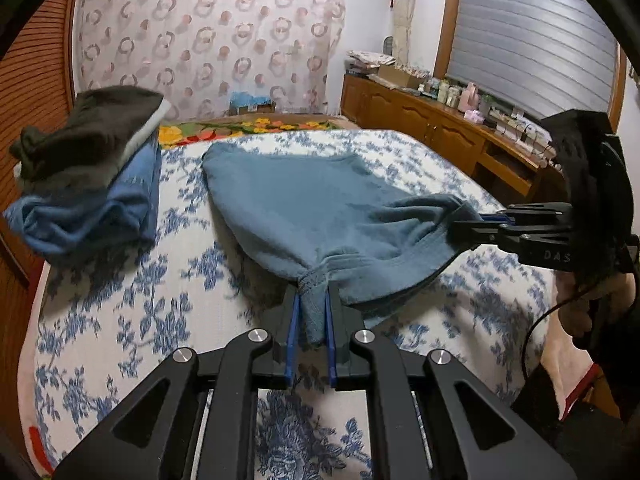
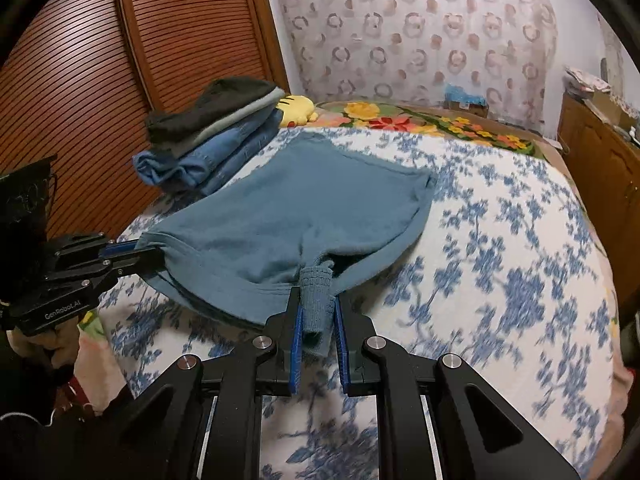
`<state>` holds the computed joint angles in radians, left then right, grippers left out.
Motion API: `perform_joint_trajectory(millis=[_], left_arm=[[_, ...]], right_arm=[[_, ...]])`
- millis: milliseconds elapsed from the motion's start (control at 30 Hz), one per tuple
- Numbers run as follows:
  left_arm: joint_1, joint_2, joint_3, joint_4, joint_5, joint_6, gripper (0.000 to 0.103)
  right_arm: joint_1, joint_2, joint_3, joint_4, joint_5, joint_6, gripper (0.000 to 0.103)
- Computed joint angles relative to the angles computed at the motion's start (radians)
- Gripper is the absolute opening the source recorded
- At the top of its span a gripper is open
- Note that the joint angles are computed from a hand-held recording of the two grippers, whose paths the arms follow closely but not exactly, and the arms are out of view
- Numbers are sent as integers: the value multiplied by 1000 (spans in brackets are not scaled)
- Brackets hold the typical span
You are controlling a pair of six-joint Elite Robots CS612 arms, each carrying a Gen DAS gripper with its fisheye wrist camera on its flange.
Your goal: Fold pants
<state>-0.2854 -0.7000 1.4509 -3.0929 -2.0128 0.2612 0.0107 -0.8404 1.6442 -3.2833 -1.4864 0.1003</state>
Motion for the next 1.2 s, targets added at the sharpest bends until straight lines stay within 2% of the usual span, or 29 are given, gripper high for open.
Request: perform_joint_trajectory(millis=[167,233,300,367,533,633,767,900,1067,1133,1167,1200], left_arm=[[4,7,-2,10,-13,-18,21],[5,10,-2,-9,-11,-25,29],[6,11,-6,-14,-15,-33,47],[5,14,-11,-17,-17,-44,50],[-3,23,-18,-7,44,-69,50],[0,29,-23,19,32,-63,50],[1,33,-23,50,23,-66,42],[2,39,-29,78,24,-76,40],[1,39,-21,70,20,-81,38],[2,40,-21,70,8,-81,30],[4,41,-25,80,-15,-78,21],[3,41,-21,68,-13,-79,15]], right_arm=[[0,6,5,14,2,24,14],[1,8,8,13,-2,29,14],[2,10,10,11,-7,30,14],[6,11,12,11,-18,28,14],[8,12,16,6,-22,35,15],[7,12,21,3,-18,39,14],[9,17,19,3,-26,39,15],[8,21,17,0,-23,39,15],[7,21,15,1,-23,27,15],[7,19,15,3,-23,18,15],[7,18,15,0,-22,14,15],[7,18,16,-5,-21,11,15]])
